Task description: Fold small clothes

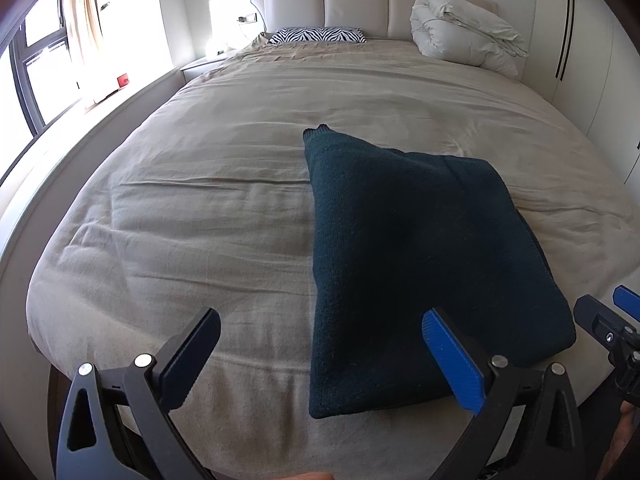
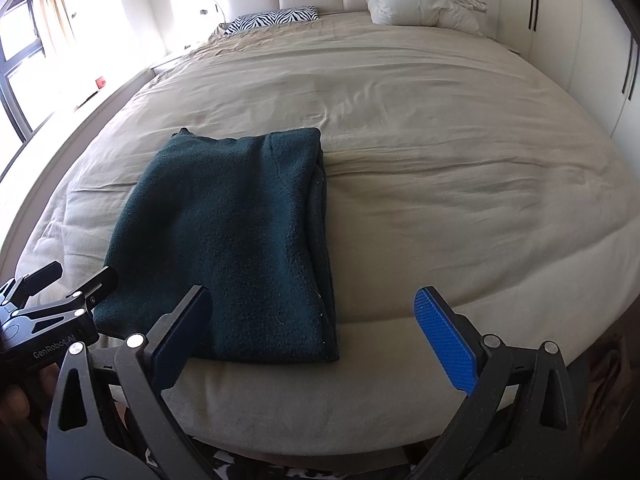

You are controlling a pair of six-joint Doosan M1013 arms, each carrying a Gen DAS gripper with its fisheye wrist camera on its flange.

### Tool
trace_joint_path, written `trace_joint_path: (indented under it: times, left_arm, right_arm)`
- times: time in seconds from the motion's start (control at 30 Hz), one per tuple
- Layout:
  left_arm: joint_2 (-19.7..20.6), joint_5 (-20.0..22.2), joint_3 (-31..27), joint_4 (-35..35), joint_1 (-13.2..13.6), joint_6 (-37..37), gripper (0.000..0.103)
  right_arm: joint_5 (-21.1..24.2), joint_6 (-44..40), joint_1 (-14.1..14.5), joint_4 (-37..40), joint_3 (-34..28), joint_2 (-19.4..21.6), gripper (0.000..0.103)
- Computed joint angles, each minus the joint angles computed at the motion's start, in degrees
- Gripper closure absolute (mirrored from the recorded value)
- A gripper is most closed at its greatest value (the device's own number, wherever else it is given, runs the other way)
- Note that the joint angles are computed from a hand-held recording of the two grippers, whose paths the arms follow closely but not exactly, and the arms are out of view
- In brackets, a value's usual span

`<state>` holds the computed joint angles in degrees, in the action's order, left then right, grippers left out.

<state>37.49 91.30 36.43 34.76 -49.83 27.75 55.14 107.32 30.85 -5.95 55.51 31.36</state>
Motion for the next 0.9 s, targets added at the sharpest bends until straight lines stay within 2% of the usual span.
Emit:
trace_joint_path:
  times: [0.9]
  left_arm:
    - [-0.2,-0.8,0.5,-0.8,0.1,-0.7,0.000]
  right_arm:
    - [0.1,0.1,0.0,-0.1,0.0,0.0,0.000]
